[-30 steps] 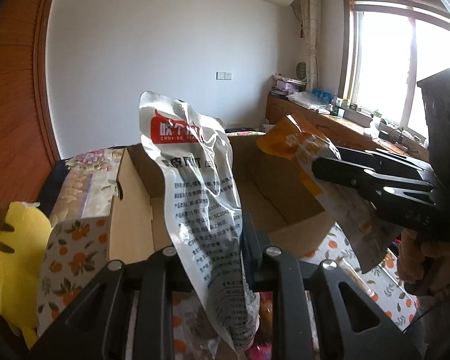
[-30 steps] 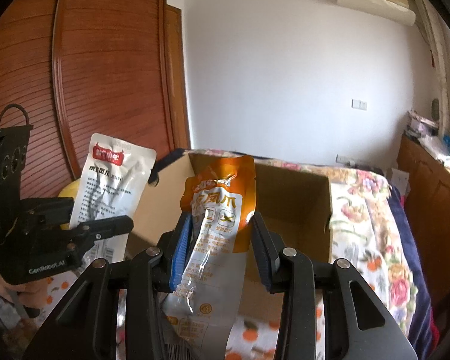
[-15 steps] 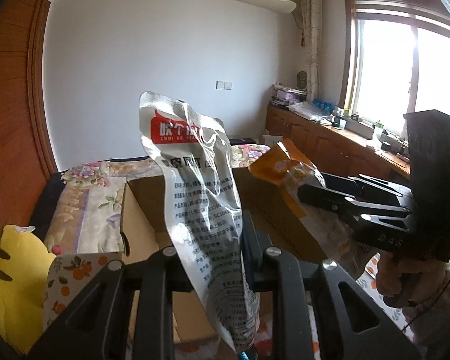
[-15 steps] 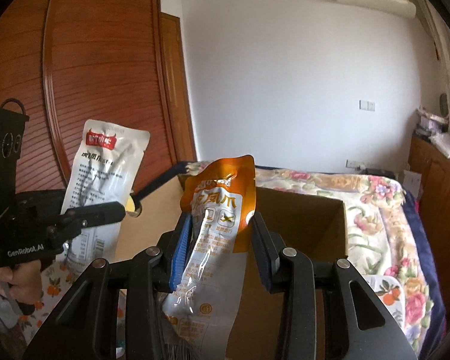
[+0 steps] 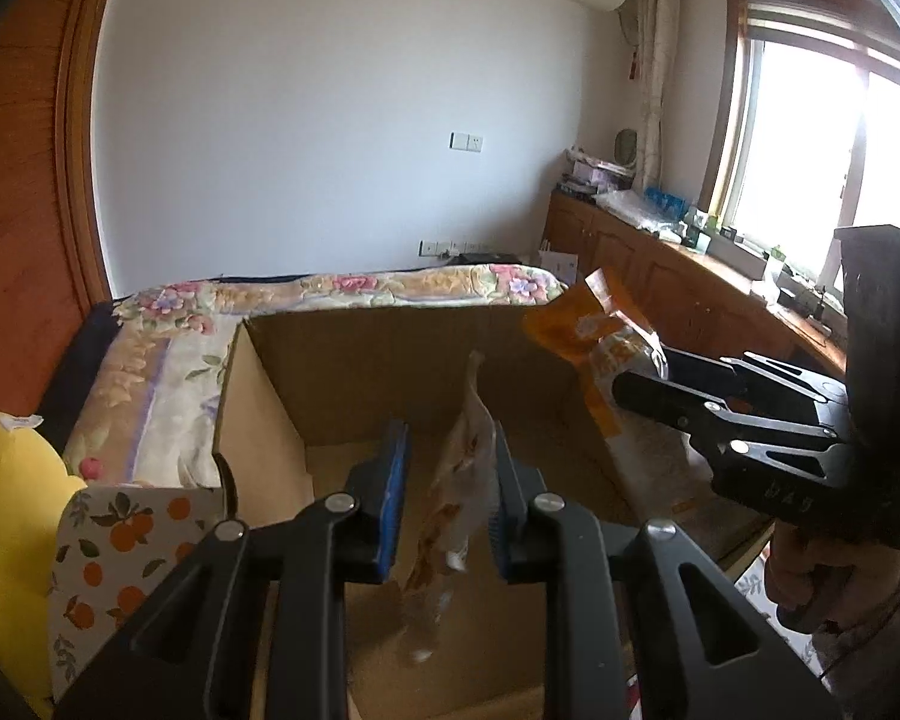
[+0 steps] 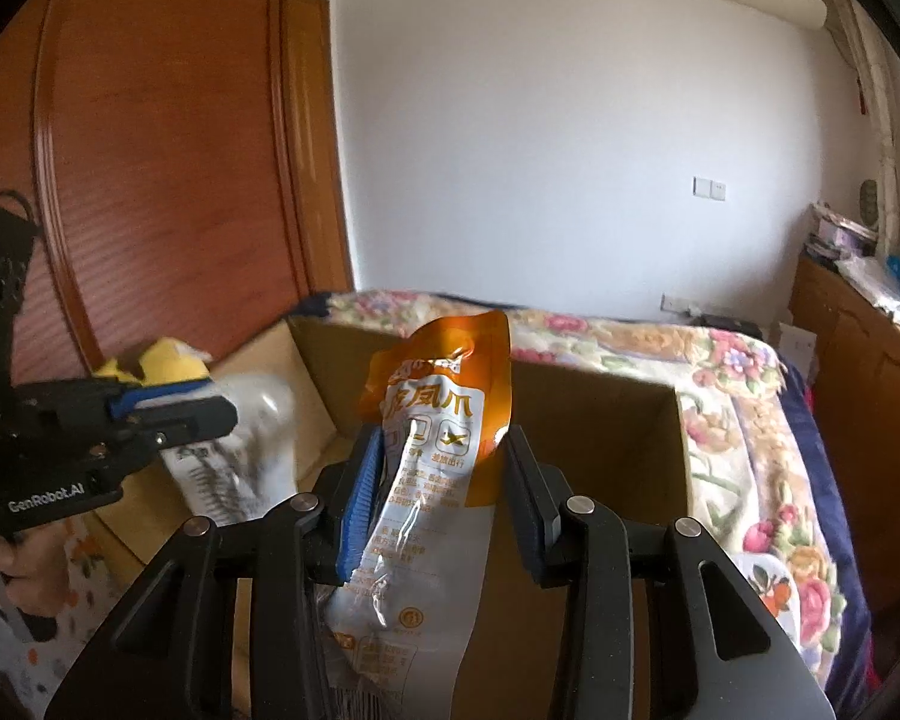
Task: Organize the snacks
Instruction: 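Open left tool to drop white packet while right tool drops orange packet into box, then move both open tools back down toward the remaining snacks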
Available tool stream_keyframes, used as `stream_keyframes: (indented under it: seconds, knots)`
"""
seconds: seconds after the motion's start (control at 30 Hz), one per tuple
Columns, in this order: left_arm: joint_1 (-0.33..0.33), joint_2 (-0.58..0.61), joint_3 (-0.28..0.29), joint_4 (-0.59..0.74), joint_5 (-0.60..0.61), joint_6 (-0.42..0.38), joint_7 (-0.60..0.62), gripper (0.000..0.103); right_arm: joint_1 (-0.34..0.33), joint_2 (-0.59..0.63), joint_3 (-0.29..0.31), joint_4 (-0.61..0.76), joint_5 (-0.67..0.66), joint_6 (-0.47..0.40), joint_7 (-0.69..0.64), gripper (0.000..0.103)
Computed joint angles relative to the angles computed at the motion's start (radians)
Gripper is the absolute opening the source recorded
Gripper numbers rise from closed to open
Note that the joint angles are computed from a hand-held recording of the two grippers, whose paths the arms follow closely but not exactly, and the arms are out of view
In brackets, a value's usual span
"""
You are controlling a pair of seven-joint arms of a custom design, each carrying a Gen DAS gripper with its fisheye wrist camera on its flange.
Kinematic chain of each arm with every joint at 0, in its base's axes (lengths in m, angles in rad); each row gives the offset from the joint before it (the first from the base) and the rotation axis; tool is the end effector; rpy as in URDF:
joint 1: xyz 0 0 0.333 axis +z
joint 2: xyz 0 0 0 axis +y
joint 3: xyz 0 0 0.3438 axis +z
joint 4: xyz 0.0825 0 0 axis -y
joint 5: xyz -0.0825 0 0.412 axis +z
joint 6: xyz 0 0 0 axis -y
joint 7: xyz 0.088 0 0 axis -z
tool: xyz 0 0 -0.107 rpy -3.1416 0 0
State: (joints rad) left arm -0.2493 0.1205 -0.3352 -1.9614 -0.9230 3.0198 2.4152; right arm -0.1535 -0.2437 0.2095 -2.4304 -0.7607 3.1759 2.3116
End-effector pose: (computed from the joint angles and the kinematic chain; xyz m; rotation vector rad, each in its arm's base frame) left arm 0.5759 -0.2993 0.5186 -1.2400 2.1849 -1.2989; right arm 0.5009 0.0970 0.5040 -1.7226 1.5449 -0.8752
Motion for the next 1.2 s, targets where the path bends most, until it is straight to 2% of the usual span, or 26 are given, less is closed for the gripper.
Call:
stream_keyframes:
  seconds: [0.03,0.13,0.17,0.23,0.27,0.43,0.53,0.63,1.0,1.2]
  knots:
    - [-0.001,-0.002,-0.001,-0.002,-0.001,0.001,0.000,0.022,0.016,-0.005,-0.010,-0.006,0.010,-0.011,-0.011,0.040]
    - [-0.011,-0.003,0.004,-0.013,0.028,0.015,-0.022,0.024,-0.021,-0.033,0.029,-0.017,-0.014,-0.020,0.031,0.044]
    - [-0.014,-0.004,0.007,-0.017,0.043,0.014,-0.036,0.024,-0.011,-0.031,0.017,-0.017,-0.008,-0.025,0.025,0.048]
    - [-0.013,-0.007,0.004,-0.021,0.047,0.015,-0.042,0.025,0.047,-0.028,-0.031,-0.022,0.031,-0.023,-0.017,0.049]
    - [-0.012,-0.011,0.003,-0.025,0.045,0.021,-0.043,0.026,0.036,-0.034,-0.016,-0.024,0.021,-0.031,-0.010,0.049]
    - [-0.001,-0.040,-0.006,-0.030,-0.060,0.032,0.035,0.031,0.024,-0.077,0.006,-0.049,0.009,-0.039,-0.003,0.049]
    - [-0.011,-0.062,0.005,-0.037,-0.108,0.026,0.072,0.033,0.073,-0.105,-0.039,-0.069,0.053,-0.043,-0.041,0.049]
    - [-0.030,-0.082,0.022,-0.055,-0.089,0.028,0.057,0.034,0.104,-0.137,-0.062,-0.086,0.098,-0.055,-0.079,0.049]
    - [-0.096,-0.195,0.076,-0.159,-0.079,0.015,0.042,0.038,0.192,-0.360,-0.089,-0.213,0.230,-0.175,-0.165,0.049]
    - [-0.146,-0.282,0.116,-0.248,-0.088,0.004,0.037,0.039,0.218,-0.494,-0.071,-0.295,0.278,-0.262,-0.154,0.049]
